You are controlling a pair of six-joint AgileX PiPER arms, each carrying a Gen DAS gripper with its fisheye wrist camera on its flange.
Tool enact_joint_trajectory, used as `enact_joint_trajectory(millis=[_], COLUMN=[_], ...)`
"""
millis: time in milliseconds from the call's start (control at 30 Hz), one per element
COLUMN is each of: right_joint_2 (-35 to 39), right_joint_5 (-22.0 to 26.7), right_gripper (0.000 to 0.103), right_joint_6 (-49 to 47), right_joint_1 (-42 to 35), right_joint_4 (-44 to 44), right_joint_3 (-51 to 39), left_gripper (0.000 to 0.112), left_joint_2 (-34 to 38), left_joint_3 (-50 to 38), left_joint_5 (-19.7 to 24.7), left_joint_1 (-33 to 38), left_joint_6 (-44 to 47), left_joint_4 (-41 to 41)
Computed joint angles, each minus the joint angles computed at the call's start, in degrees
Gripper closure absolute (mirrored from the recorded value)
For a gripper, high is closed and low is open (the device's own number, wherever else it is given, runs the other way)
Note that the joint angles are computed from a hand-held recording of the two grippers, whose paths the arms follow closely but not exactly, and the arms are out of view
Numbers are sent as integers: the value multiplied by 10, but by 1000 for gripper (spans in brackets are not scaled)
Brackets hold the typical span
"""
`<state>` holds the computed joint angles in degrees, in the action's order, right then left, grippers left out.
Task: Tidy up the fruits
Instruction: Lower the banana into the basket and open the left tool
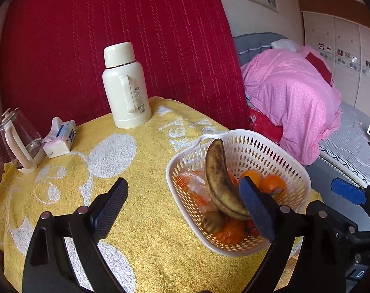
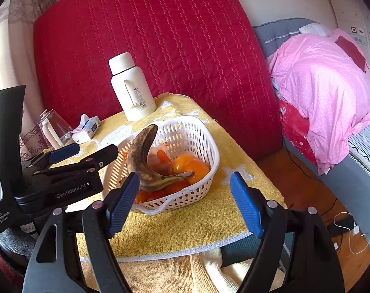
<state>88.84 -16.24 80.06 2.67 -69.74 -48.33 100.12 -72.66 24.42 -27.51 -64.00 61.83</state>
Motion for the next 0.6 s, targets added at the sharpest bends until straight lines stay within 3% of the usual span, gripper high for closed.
enact_joint_trajectory(millis=[167, 300, 433, 600], right_joint_2=[0, 2, -1, -6], right_joint_5=[10, 33, 58, 86], right_gripper=[14, 6, 4, 3], right_joint_6=[3, -4, -80, -246], right_joint_1=[17, 36, 56, 82], right_joint_4=[-11, -9, 60, 213], right_joint_3=[2, 0, 6, 15], left_gripper=[16, 14, 14, 14], left_joint_2=[-7, -22, -36, -44], left_joint_3=[29, 53, 75, 97], left_joint_5=[69, 70, 70, 78], left_joint_1=[-27, -25, -20, -16], left_joint_6=[-123, -151, -177, -204], left_joint_4=[134, 153, 164, 175])
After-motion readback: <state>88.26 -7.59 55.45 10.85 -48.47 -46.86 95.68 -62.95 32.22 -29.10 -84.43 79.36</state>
